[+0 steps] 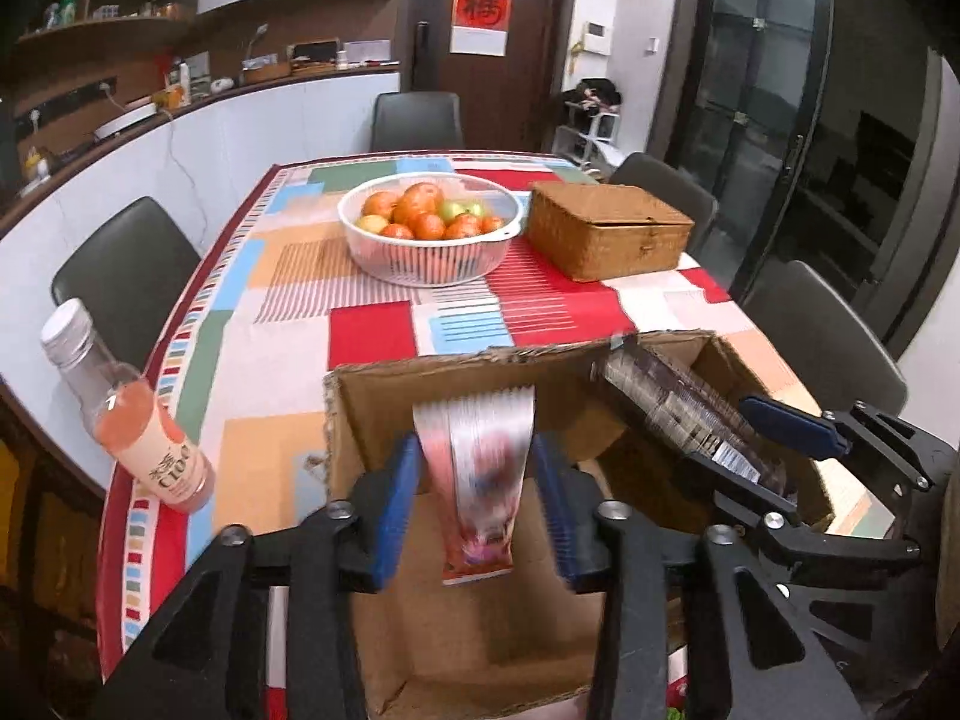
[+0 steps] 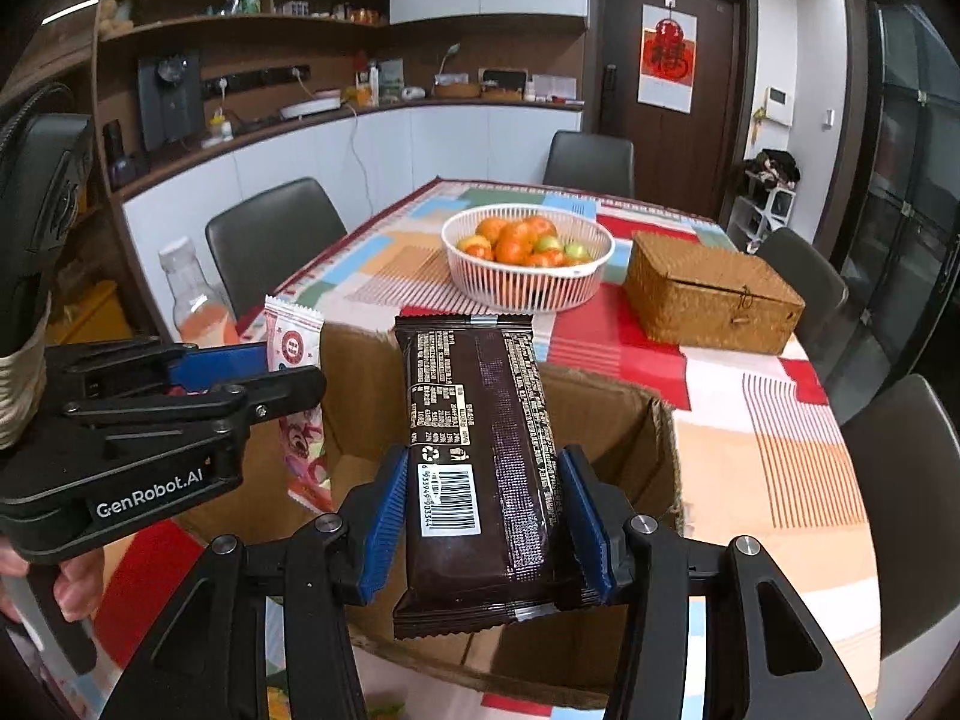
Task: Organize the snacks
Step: 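Carry both snacks over the cardboard box and open both tools to drop them, then grasp the green lollipop with left tool while right tool grasps the pink chip bag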
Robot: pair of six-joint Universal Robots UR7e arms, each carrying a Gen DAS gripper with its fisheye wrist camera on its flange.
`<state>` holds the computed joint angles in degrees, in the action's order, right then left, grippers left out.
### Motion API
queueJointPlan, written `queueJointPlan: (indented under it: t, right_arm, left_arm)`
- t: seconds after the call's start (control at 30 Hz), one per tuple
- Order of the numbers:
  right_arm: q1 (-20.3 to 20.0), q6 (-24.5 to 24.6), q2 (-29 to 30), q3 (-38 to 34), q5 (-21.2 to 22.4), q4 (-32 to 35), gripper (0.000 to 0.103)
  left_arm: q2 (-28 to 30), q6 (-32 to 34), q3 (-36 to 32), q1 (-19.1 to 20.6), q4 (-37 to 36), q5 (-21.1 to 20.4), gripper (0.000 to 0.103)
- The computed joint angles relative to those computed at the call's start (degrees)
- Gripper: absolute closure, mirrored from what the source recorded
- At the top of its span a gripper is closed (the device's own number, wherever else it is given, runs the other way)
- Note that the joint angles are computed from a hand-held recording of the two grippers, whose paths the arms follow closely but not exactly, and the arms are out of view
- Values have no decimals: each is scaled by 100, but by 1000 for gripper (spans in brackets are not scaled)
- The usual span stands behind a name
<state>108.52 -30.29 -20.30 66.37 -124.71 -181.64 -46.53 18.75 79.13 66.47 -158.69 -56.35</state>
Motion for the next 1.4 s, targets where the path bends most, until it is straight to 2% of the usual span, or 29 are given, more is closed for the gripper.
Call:
queueJointPlan:
  t: [0.03,0.07,0.13,0.23,0.4,0.63,0.8,1.07,1.4]
  right_arm:
    - [5,8,12,-11,-33,-11,50]
    - [21,-3,25,-5,-110,-74,44]
    - [80,-164,74,25,-298,-413,39]
    - [167,-370,24,232,-391,-802,39]
    - [281,-301,-292,884,-16,-1162,39]
    - [462,-314,-540,1596,112,-1557,39]
    - [520,-144,-705,2089,176,-1712,39]
    - [536,-27,-715,2630,160,-1824,39]
    - [531,146,-679,3046,-42,-1641,39]
  left_arm:
    - [-50,4,87,-8,-111,-32,43]
    - [-92,16,159,-20,-229,-20,38]
    - [-217,54,367,-68,-484,96,38]
    - [-531,56,780,-156,-686,174,37]
    - [-1058,216,1555,-318,-1221,258,33]
    - [-1691,254,2501,-521,-1743,477,29]
    - [-2014,250,3154,-646,-2167,777,26]
    - [-2443,86,3939,-718,-2348,1195,26]
    - [-2577,51,4646,-637,-3042,1365,26]
